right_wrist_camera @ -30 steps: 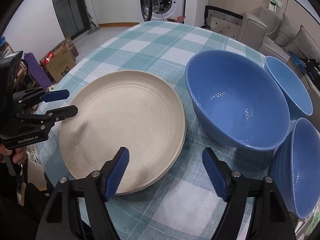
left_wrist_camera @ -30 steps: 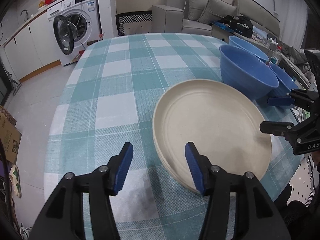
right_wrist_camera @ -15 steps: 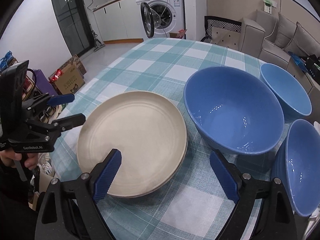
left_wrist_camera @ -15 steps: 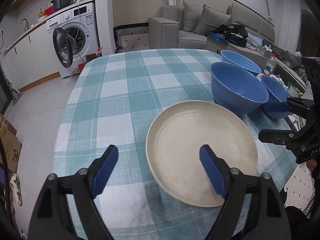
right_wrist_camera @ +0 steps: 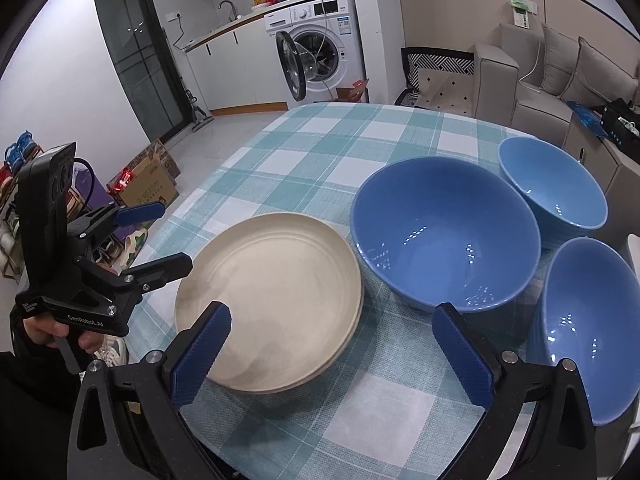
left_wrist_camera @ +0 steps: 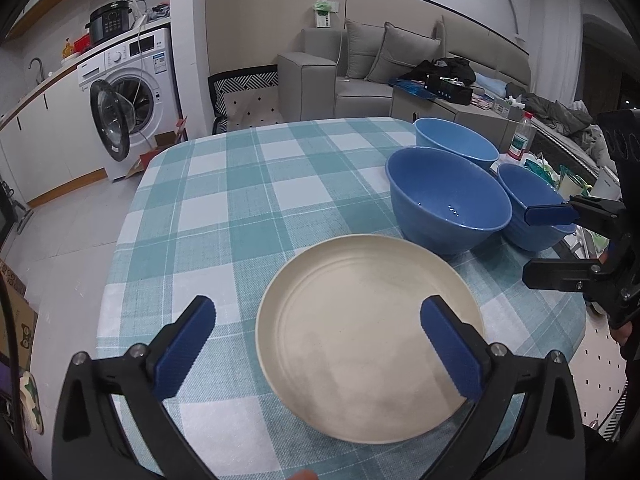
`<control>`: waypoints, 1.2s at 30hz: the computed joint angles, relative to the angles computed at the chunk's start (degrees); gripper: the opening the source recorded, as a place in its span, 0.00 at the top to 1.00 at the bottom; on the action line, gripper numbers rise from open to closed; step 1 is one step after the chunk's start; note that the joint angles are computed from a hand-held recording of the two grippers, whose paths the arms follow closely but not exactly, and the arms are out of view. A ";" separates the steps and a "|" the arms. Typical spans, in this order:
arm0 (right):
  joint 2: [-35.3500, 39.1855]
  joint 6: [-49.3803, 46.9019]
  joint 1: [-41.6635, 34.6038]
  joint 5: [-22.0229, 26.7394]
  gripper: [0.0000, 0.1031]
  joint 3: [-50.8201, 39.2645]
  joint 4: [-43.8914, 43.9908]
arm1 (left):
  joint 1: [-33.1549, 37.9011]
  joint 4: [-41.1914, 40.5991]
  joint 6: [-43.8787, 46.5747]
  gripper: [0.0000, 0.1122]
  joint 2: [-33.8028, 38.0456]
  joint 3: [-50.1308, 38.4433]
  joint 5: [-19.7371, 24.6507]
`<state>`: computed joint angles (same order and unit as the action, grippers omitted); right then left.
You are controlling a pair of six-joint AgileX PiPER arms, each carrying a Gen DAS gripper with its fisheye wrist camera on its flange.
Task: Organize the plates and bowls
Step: 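Move both tools away from the plates toward the blue bowls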
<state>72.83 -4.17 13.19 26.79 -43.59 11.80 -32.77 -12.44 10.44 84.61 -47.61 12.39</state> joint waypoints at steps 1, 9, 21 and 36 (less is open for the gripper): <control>-0.29 -0.51 -0.59 0.24 0.01 -0.10 0.41 | -0.20 0.05 -0.08 0.08 0.09 -0.35 0.05; -4.83 -0.32 -3.68 2.70 0.01 -0.28 -0.84 | -2.04 1.66 -2.61 0.08 0.58 -3.04 0.21; -9.66 -2.00 -9.92 5.66 0.01 -1.08 -0.92 | -4.68 8.78 -10.69 0.08 2.54 -7.81 0.89; -11.43 -10.59 -23.04 6.69 0.01 -0.84 4.95 | -8.97 13.43 -13.87 0.08 9.12 -18.73 4.49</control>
<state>61.40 -14.76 -9.86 33.48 -44.43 16.74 -41.74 0.99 -3.43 93.73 -66.33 16.88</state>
